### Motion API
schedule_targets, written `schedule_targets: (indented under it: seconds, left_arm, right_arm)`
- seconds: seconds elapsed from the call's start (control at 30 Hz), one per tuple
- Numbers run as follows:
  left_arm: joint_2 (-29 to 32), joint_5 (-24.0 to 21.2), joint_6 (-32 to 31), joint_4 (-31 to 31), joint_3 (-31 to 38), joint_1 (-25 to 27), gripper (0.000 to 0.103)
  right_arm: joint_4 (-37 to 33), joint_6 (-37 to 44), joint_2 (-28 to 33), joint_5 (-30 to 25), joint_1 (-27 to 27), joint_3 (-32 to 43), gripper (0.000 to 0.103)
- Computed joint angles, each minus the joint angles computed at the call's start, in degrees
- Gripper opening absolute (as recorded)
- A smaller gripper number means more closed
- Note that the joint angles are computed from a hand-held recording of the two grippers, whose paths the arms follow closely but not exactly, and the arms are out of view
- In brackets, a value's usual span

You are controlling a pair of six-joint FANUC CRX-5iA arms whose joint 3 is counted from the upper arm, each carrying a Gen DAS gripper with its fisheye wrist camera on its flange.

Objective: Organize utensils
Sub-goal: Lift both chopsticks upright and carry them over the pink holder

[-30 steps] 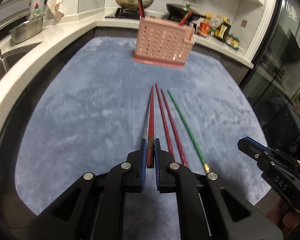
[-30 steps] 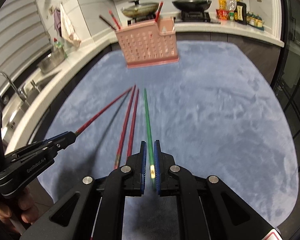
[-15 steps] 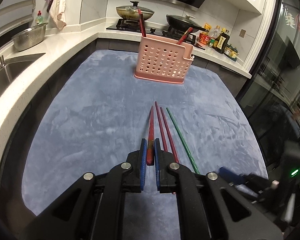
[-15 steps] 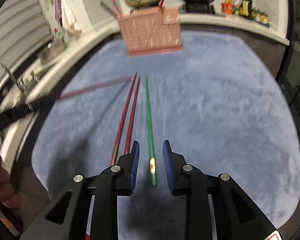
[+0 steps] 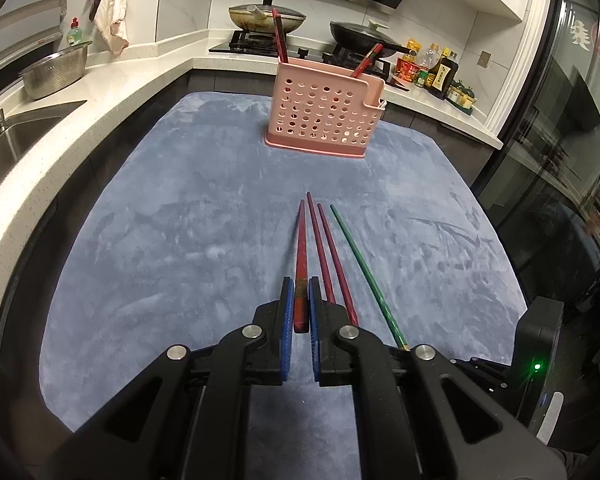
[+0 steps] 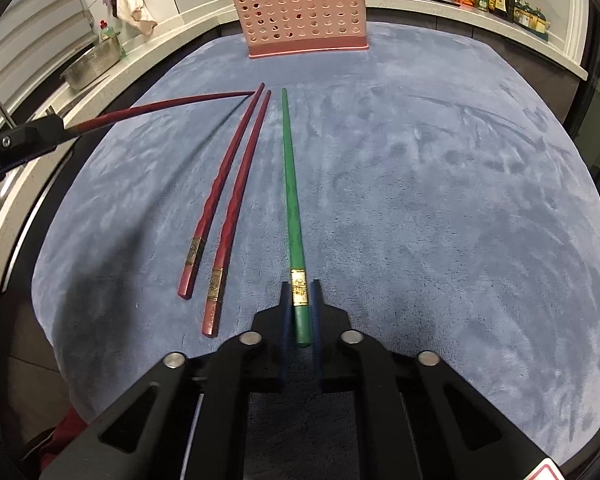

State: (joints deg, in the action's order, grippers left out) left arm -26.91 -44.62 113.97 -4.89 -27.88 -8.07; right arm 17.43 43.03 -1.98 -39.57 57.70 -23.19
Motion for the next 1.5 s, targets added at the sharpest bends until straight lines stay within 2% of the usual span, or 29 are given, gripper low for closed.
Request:
schedule_targets:
  seconds: [0.2,0.63,0.8,1.27,1.5]
  left_arm:
    - [-0.31,-0.24,1.11,-1.54,0.79,-0.58,0.007]
    - [0.74,-0.89,1.13,-4.26,5.91,-0.77,0.007]
    - [1.85,0.61,1.01,-5.19,8.11,-0.11,0.007]
    - [5.27,5.64,-4.93,-0.19,11.85,5.22,0.007]
    - [7.76,7.7,-7.38,0.95,15.29,6.04,0.007]
  right_arm:
    - [1.01,-0.64,-2.1,0.48,0.12,-0.51,0.007]
    - [9.79,-5.11,-7.06,3.01,-0.69,1.83,0.007]
    - [10.53,-4.71,-6.81,4.31,-2.31,4.72,0.007]
    - [12.1,-3.01,-3.64,9.33,-6.35,10.91,0.007]
    - [9.64,-0.08,-1.04,11.86,-8.51,15.27,0.007]
